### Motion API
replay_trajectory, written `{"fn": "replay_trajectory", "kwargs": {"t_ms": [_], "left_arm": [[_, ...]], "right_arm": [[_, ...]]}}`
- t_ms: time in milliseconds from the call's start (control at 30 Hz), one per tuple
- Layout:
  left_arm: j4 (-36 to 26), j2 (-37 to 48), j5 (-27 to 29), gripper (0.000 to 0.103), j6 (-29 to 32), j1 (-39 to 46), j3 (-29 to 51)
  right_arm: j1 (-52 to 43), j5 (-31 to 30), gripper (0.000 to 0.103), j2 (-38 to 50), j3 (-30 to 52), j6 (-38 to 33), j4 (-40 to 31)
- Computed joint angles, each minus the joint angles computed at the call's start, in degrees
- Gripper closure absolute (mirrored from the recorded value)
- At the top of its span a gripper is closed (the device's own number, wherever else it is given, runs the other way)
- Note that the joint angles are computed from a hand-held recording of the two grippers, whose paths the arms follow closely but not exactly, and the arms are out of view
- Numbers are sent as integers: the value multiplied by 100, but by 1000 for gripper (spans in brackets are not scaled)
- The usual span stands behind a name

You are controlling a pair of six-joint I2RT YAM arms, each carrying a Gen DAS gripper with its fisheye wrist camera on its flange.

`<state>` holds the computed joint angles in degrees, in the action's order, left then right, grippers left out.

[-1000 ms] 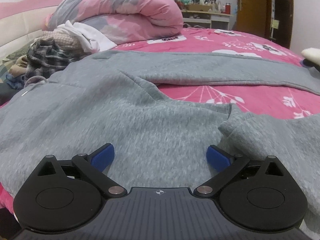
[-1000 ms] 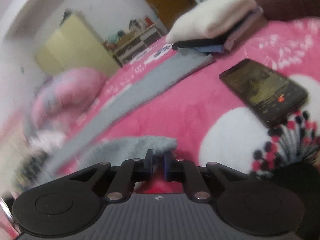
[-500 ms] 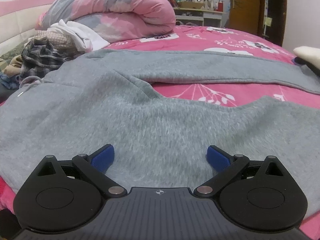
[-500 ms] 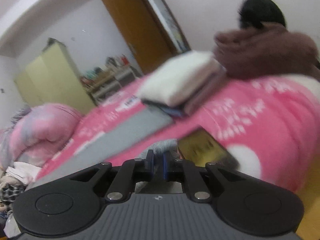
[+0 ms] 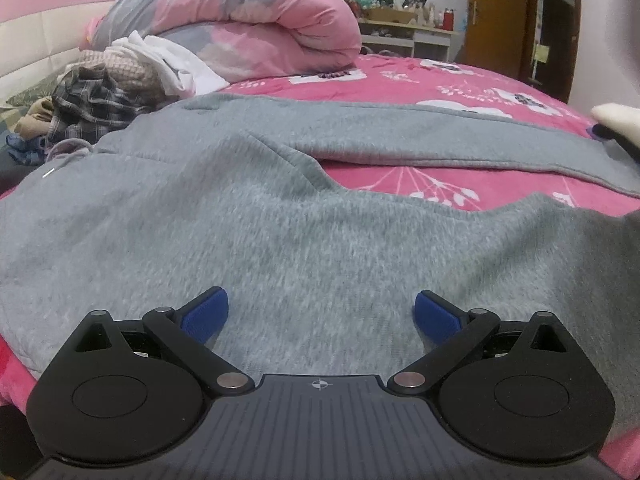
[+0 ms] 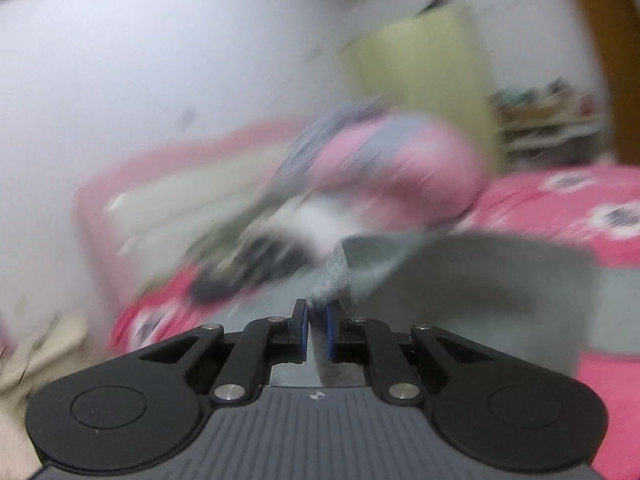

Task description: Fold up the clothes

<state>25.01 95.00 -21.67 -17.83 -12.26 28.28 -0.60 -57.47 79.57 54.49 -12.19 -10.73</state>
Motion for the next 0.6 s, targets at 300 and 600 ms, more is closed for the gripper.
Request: {"fn": "replay_trajectory", "kwargs": {"t_ms": [300,600], "left_arm": [[20,37,-126,2,-37,-72,3],[-193,28,-171,1,-26,-91,112]], "right_arm": [[-827,891,94,703,-1,413,247],[-3085,1656,94,1096,-430,1502,1389]]}}
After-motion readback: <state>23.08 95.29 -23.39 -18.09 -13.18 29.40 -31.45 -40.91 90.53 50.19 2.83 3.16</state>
